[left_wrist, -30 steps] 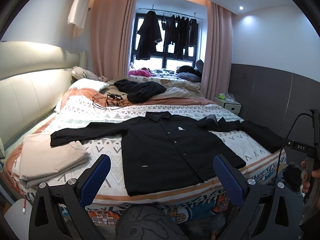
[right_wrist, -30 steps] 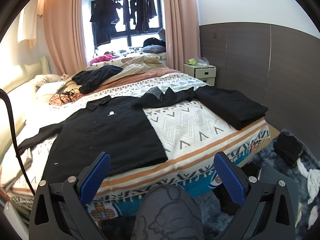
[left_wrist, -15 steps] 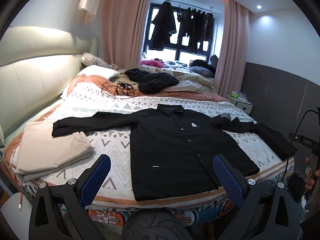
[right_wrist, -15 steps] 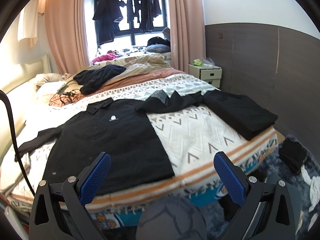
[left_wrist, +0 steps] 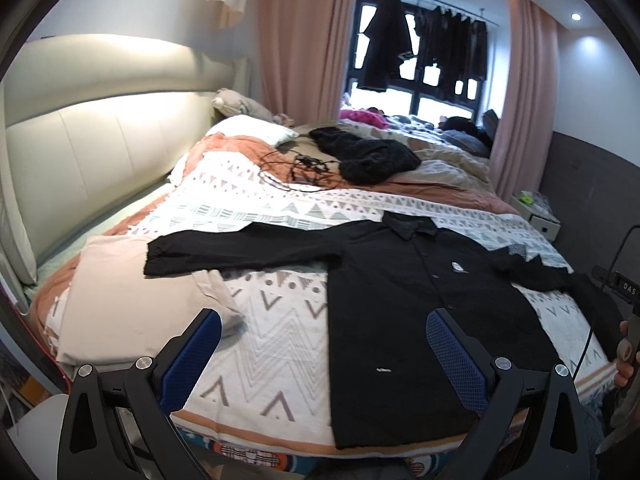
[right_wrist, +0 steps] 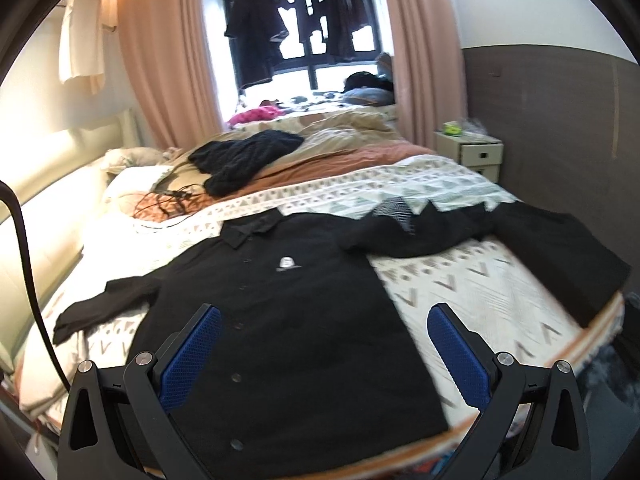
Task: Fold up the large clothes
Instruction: 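Lower the left tool onto the black shirt's sleeve cuff and grasp it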
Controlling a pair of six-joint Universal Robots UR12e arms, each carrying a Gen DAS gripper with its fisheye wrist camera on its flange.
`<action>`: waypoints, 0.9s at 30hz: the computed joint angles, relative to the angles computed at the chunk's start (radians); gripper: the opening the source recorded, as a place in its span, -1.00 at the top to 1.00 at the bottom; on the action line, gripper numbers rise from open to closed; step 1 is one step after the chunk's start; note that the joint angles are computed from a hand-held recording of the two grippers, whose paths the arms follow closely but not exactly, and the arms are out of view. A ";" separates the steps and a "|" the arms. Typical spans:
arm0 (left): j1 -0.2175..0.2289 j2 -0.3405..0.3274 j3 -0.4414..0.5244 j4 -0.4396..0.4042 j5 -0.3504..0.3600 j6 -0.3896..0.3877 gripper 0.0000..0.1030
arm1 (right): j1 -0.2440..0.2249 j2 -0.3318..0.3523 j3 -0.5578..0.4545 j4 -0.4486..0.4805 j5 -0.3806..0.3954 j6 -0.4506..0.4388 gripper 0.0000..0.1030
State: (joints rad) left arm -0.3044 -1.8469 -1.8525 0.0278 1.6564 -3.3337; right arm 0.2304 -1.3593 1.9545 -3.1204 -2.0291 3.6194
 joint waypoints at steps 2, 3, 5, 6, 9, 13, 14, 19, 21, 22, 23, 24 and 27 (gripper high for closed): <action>0.008 -0.006 0.014 -0.023 0.024 -0.012 -0.99 | -0.005 0.033 -0.038 0.004 0.030 -0.021 -1.00; 0.013 -0.010 0.021 -0.035 0.032 -0.020 -0.99 | -0.006 0.047 -0.054 0.006 0.044 -0.027 -1.00; 0.023 -0.016 0.036 -0.058 0.049 -0.033 -0.99 | -0.010 0.074 -0.087 0.010 0.074 -0.044 -1.00; 0.026 -0.021 0.044 -0.068 0.060 -0.037 -0.99 | -0.011 0.088 -0.106 0.016 0.086 -0.053 -1.00; 0.040 -0.033 0.063 -0.094 0.083 -0.052 -0.99 | -0.015 0.127 -0.154 0.027 0.118 -0.078 -1.00; 0.065 -0.056 0.093 -0.128 0.096 -0.080 -0.95 | -0.025 0.175 -0.216 0.043 0.180 -0.090 -1.00; 0.072 -0.063 0.101 -0.137 0.102 -0.082 -0.93 | -0.027 0.189 -0.234 0.050 0.191 -0.092 -1.00; 0.110 -0.095 0.133 -0.170 0.119 -0.115 -0.87 | -0.025 0.255 -0.328 0.097 0.231 -0.123 -1.00; 0.123 -0.107 0.146 -0.184 0.125 -0.130 -0.80 | -0.020 0.280 -0.364 0.115 0.243 -0.140 -1.00; 0.131 -0.113 0.155 -0.194 0.124 -0.139 -0.72 | -0.019 0.291 -0.381 0.121 0.251 -0.149 -1.00; 0.138 -0.119 0.163 -0.210 0.122 -0.151 -0.69 | -0.018 0.305 -0.401 0.127 0.263 -0.159 -1.00; 0.147 -0.125 0.171 -0.221 0.116 -0.166 -0.64 | -0.016 0.315 -0.418 0.135 0.270 -0.165 -1.00; 0.169 -0.143 0.195 -0.252 0.107 -0.195 -0.50 | -0.014 0.352 -0.473 0.156 0.298 -0.183 -1.00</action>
